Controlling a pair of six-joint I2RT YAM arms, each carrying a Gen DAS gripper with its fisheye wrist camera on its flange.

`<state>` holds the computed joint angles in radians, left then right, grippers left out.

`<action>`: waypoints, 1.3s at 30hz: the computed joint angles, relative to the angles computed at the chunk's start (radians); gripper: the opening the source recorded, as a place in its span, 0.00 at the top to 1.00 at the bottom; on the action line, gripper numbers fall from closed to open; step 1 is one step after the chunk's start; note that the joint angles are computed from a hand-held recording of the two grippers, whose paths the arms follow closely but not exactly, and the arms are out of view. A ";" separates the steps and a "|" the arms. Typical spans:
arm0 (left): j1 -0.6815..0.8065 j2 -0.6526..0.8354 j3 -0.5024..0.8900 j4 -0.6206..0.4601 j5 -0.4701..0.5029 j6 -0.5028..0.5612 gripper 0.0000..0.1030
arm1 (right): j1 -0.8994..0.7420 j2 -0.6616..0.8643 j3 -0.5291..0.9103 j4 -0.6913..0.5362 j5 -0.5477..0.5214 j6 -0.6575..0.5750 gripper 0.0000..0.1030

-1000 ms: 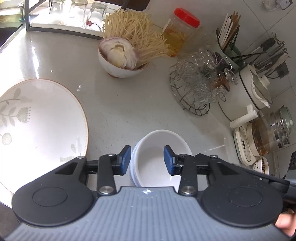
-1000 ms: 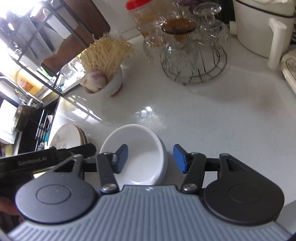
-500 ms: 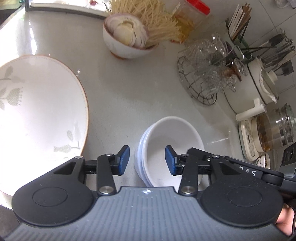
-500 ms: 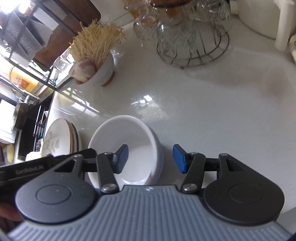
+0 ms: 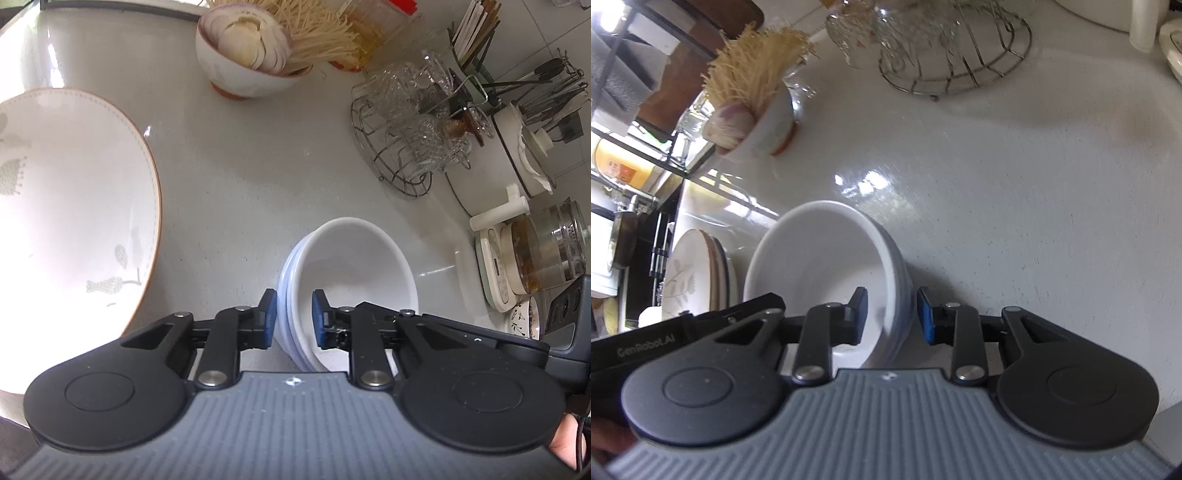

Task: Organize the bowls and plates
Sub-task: 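Close both grippers on the rims of the stacked bowls, then lift the bowl stack with both grippers and carry it over the floral plates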

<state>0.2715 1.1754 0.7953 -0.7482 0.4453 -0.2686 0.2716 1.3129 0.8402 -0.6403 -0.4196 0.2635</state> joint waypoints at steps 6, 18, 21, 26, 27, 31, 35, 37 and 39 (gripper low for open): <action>0.004 0.015 -0.009 0.013 0.016 0.013 0.81 | -0.006 -0.018 -0.031 0.019 0.012 0.031 0.78; 0.067 -0.013 0.026 -0.058 0.084 0.082 0.83 | 0.036 -0.103 -0.029 -0.036 0.058 0.108 0.78; 0.120 -0.018 0.054 -0.106 0.127 0.127 0.83 | 0.057 -0.127 -0.013 -0.056 0.063 0.137 0.78; 0.214 -0.006 0.105 -0.188 0.184 0.217 0.82 | 0.114 -0.131 0.016 -0.045 0.093 0.191 0.78; 0.231 -0.003 0.118 -0.204 0.192 0.235 0.82 | 0.130 -0.133 0.024 -0.044 0.103 0.197 0.78; 0.305 0.015 0.182 -0.271 0.225 0.312 0.82 | 0.185 -0.132 0.061 -0.042 0.129 0.229 0.78; 0.402 0.056 0.273 -0.353 0.267 0.427 0.83 | 0.257 -0.131 0.109 -0.037 0.166 0.267 0.78; 0.465 0.084 0.322 -0.401 0.287 0.486 0.83 | 0.300 -0.118 0.137 -0.027 0.180 0.292 0.78; 0.522 0.114 0.371 -0.439 0.299 0.546 0.83 | 0.345 -0.096 0.167 -0.012 0.196 0.307 0.78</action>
